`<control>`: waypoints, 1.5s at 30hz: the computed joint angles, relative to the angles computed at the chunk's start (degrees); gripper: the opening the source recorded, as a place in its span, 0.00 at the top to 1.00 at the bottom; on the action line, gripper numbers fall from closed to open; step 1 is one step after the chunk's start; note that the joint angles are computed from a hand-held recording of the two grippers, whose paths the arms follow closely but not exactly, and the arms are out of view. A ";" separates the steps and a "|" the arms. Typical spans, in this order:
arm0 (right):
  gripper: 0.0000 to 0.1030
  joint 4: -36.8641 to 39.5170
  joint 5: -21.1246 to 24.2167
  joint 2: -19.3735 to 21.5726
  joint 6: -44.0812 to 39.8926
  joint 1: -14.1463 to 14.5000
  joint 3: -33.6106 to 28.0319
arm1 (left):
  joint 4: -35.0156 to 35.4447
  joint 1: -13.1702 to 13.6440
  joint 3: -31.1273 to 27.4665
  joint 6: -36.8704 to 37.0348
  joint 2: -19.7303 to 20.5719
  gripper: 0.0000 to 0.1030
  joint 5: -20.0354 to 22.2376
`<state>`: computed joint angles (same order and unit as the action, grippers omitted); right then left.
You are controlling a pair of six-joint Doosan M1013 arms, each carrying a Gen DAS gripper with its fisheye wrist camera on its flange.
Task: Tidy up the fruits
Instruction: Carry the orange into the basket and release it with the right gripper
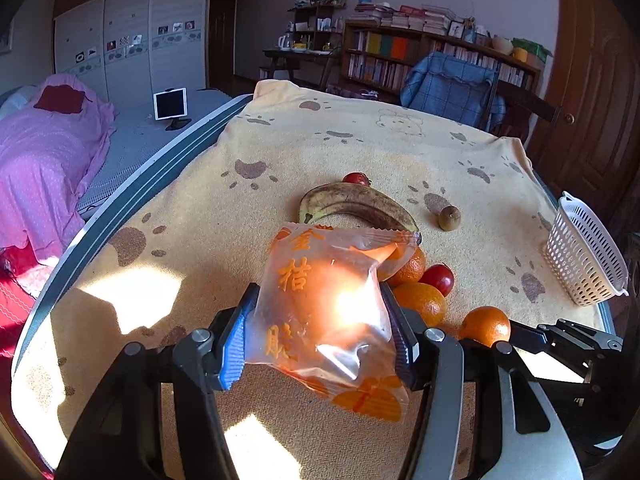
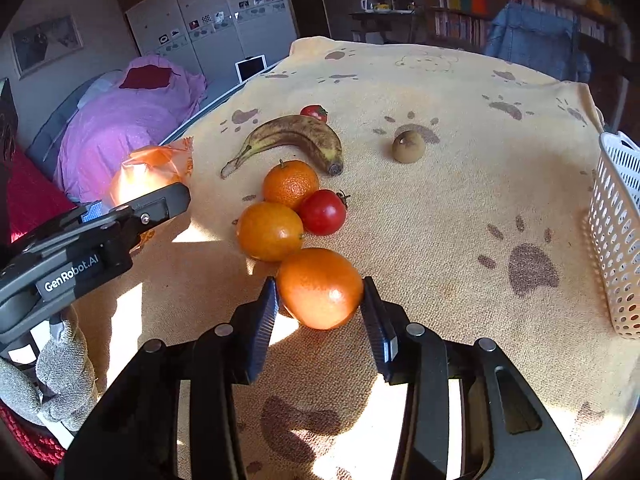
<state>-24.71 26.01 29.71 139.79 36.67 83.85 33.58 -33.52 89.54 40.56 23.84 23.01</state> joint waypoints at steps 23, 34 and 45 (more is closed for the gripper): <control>0.58 -41.16 6.10 -10.60 50.56 -3.84 12.91 | 1.87 -3.47 -3.24 2.64 0.63 0.44 -0.31; 0.58 -39.82 5.29 -11.41 53.22 -6.56 15.16 | 0.87 -4.71 -4.74 5.36 1.27 0.44 0.08; 0.47 -49.49 13.98 -12.52 67.36 -5.82 17.34 | -0.90 -6.10 -7.48 9.76 2.20 0.44 -0.99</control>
